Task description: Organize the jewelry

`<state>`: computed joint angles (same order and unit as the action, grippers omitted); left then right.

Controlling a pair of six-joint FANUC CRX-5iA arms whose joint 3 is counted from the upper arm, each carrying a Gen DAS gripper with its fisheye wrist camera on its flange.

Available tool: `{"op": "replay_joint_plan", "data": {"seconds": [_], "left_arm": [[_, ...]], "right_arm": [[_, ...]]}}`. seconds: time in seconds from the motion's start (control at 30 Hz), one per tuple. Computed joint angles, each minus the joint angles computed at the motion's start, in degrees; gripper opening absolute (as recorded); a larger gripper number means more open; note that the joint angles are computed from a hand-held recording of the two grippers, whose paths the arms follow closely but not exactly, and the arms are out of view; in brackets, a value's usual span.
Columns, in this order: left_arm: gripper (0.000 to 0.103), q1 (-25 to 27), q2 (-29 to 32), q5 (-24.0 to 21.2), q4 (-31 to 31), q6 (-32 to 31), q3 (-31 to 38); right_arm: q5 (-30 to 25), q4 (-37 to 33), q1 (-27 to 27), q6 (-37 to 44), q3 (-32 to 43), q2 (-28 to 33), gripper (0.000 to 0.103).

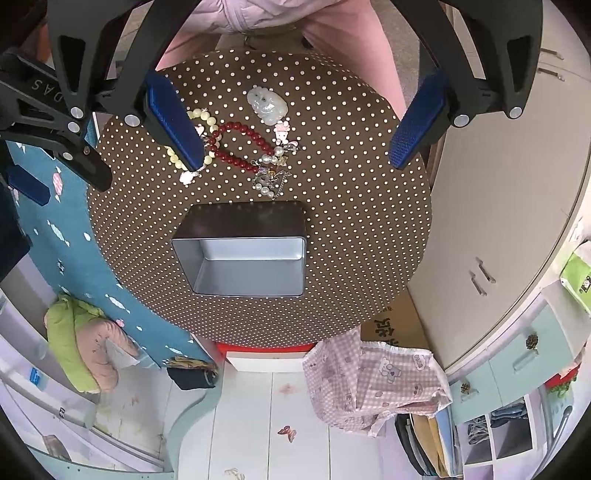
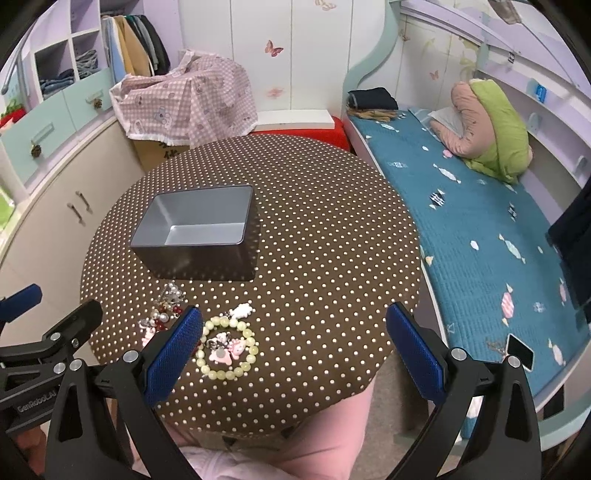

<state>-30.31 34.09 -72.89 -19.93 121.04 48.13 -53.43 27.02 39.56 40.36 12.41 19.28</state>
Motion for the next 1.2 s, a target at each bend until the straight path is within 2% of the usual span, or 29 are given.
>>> {"op": "replay_joint_plan", "data": {"seconds": [0.97,1.2], "left_arm": [[0.096,0.3,-0.8,1.6,0.4,1.0,-1.4],[0.096,0.7,-1.7,3.3,1.5,0.5,-3.5]], "right_arm": [[0.2,-3.6,-0.3,2.2,1.8,1.1,0.097],[0.2,-4.3,-0.3,2.7,2.1,1.5,0.097]]}}
